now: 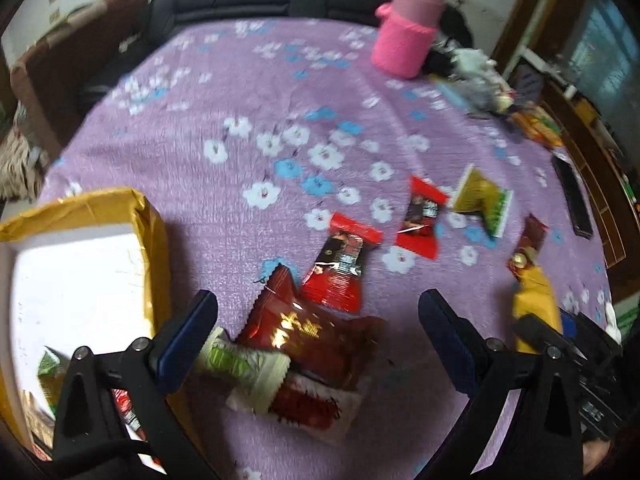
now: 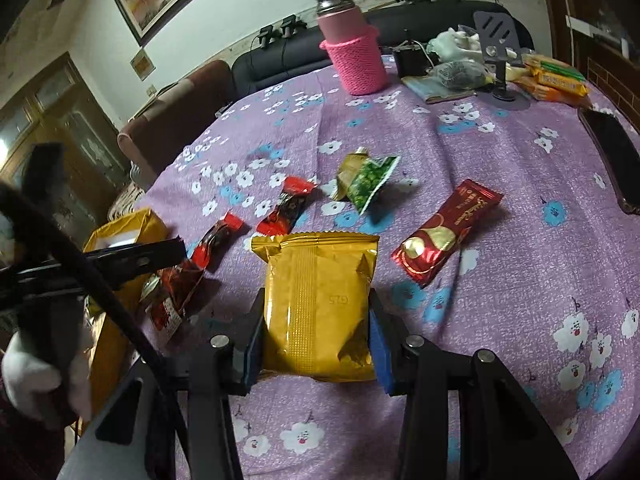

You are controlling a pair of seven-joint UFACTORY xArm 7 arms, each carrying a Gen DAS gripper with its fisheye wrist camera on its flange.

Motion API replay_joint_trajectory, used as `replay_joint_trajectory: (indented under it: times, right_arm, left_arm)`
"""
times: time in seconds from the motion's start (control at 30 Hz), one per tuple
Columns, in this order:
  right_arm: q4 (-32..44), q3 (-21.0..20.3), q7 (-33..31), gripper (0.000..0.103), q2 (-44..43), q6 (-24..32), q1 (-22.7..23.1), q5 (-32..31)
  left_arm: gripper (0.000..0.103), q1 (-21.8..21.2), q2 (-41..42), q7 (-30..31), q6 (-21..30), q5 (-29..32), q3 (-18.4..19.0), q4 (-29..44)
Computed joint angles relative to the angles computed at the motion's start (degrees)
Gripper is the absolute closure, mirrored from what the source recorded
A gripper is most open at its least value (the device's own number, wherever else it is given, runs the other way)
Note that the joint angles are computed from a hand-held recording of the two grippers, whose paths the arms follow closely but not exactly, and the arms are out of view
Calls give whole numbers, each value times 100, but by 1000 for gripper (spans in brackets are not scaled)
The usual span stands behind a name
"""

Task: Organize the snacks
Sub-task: 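Grasp the red chocolate bar with the left gripper while the right holds the gold pack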

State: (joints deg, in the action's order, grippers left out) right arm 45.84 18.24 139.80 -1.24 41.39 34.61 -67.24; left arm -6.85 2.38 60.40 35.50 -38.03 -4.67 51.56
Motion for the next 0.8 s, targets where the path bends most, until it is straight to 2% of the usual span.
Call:
replay_joint_trajectory:
  times: [0.03, 0.07, 0.1, 0.13, 0.17, 0.2, 0.23, 0.27, 0.3, 0.33, 0.4, 0.5, 0.6, 0.73, 0.8]
  right_arm:
    - [-56, -14, 79, 59, -47, -53, -12, -34]
    - [-110, -24, 173, 59, -88, -119, -33, -64]
    - [-167, -32, 272, 59, -132, -200, -60, -102]
    - [-231, -42, 405, 59, -180, -309, -98, -178]
    - [-272, -36, 512, 59, -208, -374, -128, -241]
    - [-302, -27, 591, 59, -230, -414, -155, -287]
    - [-316, -7, 607, 59, -248, -393, -167, -265]
    - [-325, 15, 597, 59, -263, -355, -172, -220]
    - [-341, 30, 609, 59, -283, -334, -181, -192]
    - [-367, 39, 655, 59, -311, -341, -195, -187]
    - [-429, 59, 772, 59, -371, -357, -222, -165]
    - [-540, 107, 946, 59, -487, -367, -260, -169]
    - [-612, 159, 1036, 59, -568, -350, -302, -128]
    - [-625, 203, 1036, 59, -581, -351, -339, -77]
    - [-629, 214, 1024, 59, -586, -346, -352, -67]
  left_arm:
    - [7, 244, 87, -98, 359, 107, -191, 105]
    - [9, 636, 129, -67, 958, 169, -496, 213]
    - [13, 836, 189, 3, 1557, 177, -595, 369]
    - [14, 1237, 188, 104, 2157, 95, -935, 383]
    - [15, 1430, 210, 175, 2757, 68, -1036, 484]
    - [15, 1396, 149, 329, 3242, 6, -900, 521]
    - [15, 1123, -22, 579, 3488, -100, -538, 451]
    - [14, 675, -212, 765, 3494, -185, -49, 338]
    - [13, 403, -400, 831, 3262, -254, 199, 171]
    - [13, 359, -541, 880, 3013, -302, 209, 36]
    - [13, 221, -786, 998, 2337, -320, 183, -259]
    - [13, -3, -813, 1014, 1594, -336, 149, -456]
    - [13, -280, -764, 1314, 618, -451, 38, -706]
    - [13, -627, -684, 2143, -192, -671, -63, -913]
    - [13, -696, -671, 2260, -290, -573, -60, -990]
